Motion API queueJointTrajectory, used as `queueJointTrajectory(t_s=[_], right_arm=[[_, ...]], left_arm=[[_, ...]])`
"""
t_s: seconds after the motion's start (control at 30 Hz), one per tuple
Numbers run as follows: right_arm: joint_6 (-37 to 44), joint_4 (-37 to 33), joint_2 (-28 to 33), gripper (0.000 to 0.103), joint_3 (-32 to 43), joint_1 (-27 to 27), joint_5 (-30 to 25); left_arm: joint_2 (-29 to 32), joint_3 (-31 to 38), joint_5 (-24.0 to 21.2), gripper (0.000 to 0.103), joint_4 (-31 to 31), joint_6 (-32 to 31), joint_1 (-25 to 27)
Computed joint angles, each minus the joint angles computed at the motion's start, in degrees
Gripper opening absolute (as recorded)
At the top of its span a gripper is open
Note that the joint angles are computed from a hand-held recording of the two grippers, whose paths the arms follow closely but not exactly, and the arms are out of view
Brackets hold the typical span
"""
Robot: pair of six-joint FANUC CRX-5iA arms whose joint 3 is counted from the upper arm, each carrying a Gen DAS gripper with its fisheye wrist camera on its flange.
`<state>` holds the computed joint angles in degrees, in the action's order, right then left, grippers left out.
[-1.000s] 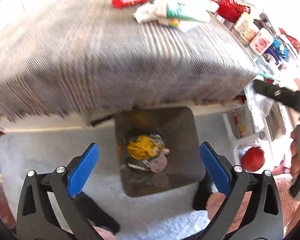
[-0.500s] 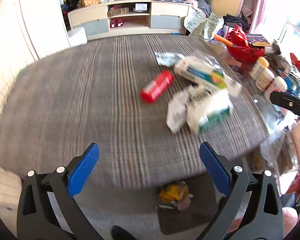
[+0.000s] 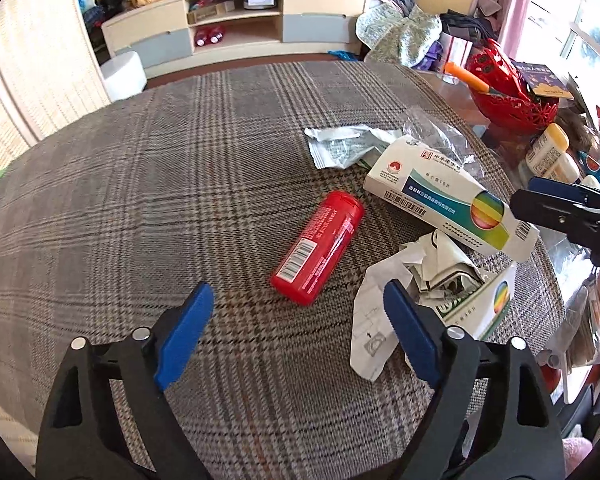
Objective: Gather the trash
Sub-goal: 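Grasp the red canister with the left tool while the right tool grasps the white medicine box, then carry the canister and box over the bin and open both tools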
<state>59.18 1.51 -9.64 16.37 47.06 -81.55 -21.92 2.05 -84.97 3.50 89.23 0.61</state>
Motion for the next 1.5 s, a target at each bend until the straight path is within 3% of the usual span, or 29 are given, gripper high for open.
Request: queueJointTrajectory(t_s=[0.23,0.4,0.53,0.63,0.8,1.03,1.23,1.37,1.5], right_arm=[[2.86,-0.88,2.33,0.077,-1.05,-0.31,1.2],[4.32,-2.23,3.88,0.063,-1.06,-1.09,0.75],[5.39,-4.22,4.04,0.053,-1.53,-2.26,1.25],[5.21,-3.72,3.87,0.041,-1.36,-1.86,1.27],[5.19,-0.36,2.47,0.04,-0.52,0.19,1.94],[3.57,2.67,0.11,0.04,4.83,3.3,-0.62],[-0.9,8.08,-4.28,0.04,6.5,9.9,-4.02],[-5.22,13.52,-8.49,0.04,4.83,16.93,-6.07],[-13.02,22.68,-13.42,0.04,1.02,28.81,-9.44]], left_arm=[[2.3,-2.64,3.71,0.078,-0.98,-2.08,-0.9],[4.52,-4.59,5.44,0.053,1.38,-3.95,-0.34],[4.45,-4.62,6.9,0.047,0.63,-4.6,-1.08],[4.28,-4.39,6.44,0.038,0.52,-4.91,-1.13],[2.96,-2.88,5.45,0.034,-3.28,-3.11,-2.92],[0.6,3.39,0.14,0.034,-4.84,-0.82,-2.7],[-0.69,13.23,-8.15,0.034,-10.36,4.32,-9.53],[-1.45,19.3,-13.14,0.034,-15.89,9.79,-19.05],[-1.86,23.04,-17.14,0.034,-22.9,16.38,-31.34]])
